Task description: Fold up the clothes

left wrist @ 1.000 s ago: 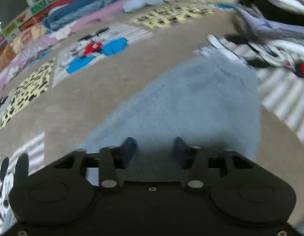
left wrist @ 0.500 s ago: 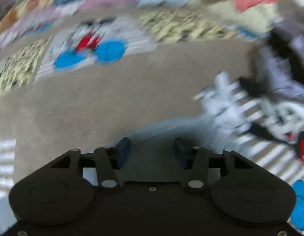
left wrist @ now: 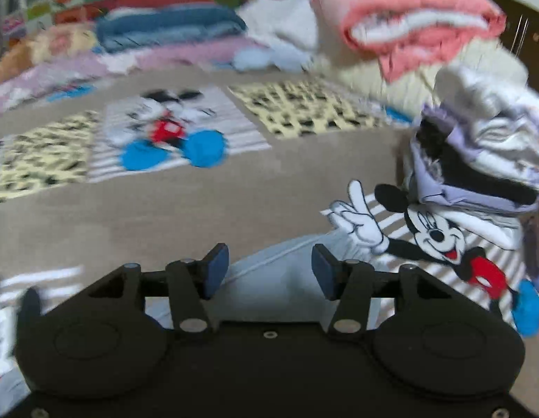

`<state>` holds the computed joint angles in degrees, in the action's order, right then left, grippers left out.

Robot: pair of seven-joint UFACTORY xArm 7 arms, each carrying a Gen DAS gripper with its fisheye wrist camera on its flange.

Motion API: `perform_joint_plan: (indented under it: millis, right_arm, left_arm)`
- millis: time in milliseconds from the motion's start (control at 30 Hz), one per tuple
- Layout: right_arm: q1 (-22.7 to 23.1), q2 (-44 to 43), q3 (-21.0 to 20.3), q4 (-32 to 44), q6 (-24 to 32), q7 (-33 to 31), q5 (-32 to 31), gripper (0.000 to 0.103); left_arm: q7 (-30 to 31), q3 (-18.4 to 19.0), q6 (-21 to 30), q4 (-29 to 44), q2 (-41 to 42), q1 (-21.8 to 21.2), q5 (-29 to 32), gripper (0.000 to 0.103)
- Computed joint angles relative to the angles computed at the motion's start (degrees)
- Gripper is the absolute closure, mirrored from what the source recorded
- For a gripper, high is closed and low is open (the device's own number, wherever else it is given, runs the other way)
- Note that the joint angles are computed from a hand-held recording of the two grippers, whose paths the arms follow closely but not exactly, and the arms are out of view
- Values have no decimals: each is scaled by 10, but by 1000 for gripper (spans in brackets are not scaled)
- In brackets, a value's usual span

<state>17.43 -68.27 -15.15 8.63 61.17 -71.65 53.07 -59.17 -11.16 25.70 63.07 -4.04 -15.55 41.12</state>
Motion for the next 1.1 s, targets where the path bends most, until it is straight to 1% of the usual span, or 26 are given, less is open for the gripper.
perform_joint_plan:
  millis: [33,67,100,133,167,233,300,367,433,467,600,667,733,833,900,1000,1100]
  right_arm:
    - [-2,-4,0,0,5,5,-1,25]
    - [-1,2,-4,1,4,1,0,25]
    - [7,9,3,3,-6,-1,12,25]
    - [15,8,15,4,-17,0,26,25]
    - [12,3,9,5,-14,-5,20,25]
    - [2,-19,2,4,-5,-11,7,26]
    - [-12,-55,-7,0,10,-13,-12,26]
    - [-27,-97,-15,-4,28,-9,-32,26]
    - [-54,-134,-43,-4,55,-14,-67,26]
    - [-70,-148,-56,-3,67,-17,-86,26]
    - [-138,-198,-102,0,103,-43,-158,26]
    - [-179,-222,-123,-5,106,-65,-192,28]
    - [-224,-251,-138,-17,98,-95,-225,30]
    - [-285,-277,-174,-32,91,-162,-284,30]
    - [-318,-277,-187,-38,82,-201,-311,31]
    - [-360,-277,-199,-49,61,-258,-334,31]
    - [-386,-274,-204,-60,34,-307,-337,31]
  left_arm:
    - [-7,0,9,-40,-48,0,6,50]
    - [-10,-7,20,-78,-96,3,8,47]
    - [-7,-17,39,-116,-146,6,10,45]
    - [1,-30,65,-152,-199,6,12,43]
    - [11,-46,95,-182,-242,7,15,43]
    - [41,-88,176,-228,-326,-2,10,43]
    - [54,-126,234,-277,-405,-22,-17,42]
    - [59,-157,271,-321,-473,-53,-59,42]
    - [53,-203,314,-353,-529,-84,-101,42]
    - [53,-218,332,-363,-547,-98,-120,42]
    - [53,-291,405,-377,-571,-145,-162,42]
    - [58,-319,440,-373,-562,-161,-164,42]
    - [79,-338,478,-365,-544,-178,-159,42]
    - [112,-354,511,-366,-517,-212,-141,41]
    - [127,-362,527,-371,-501,-233,-126,41]
    - [131,-373,560,-380,-476,-258,-115,41]
    - [131,-363,576,-391,-456,-287,-102,41]
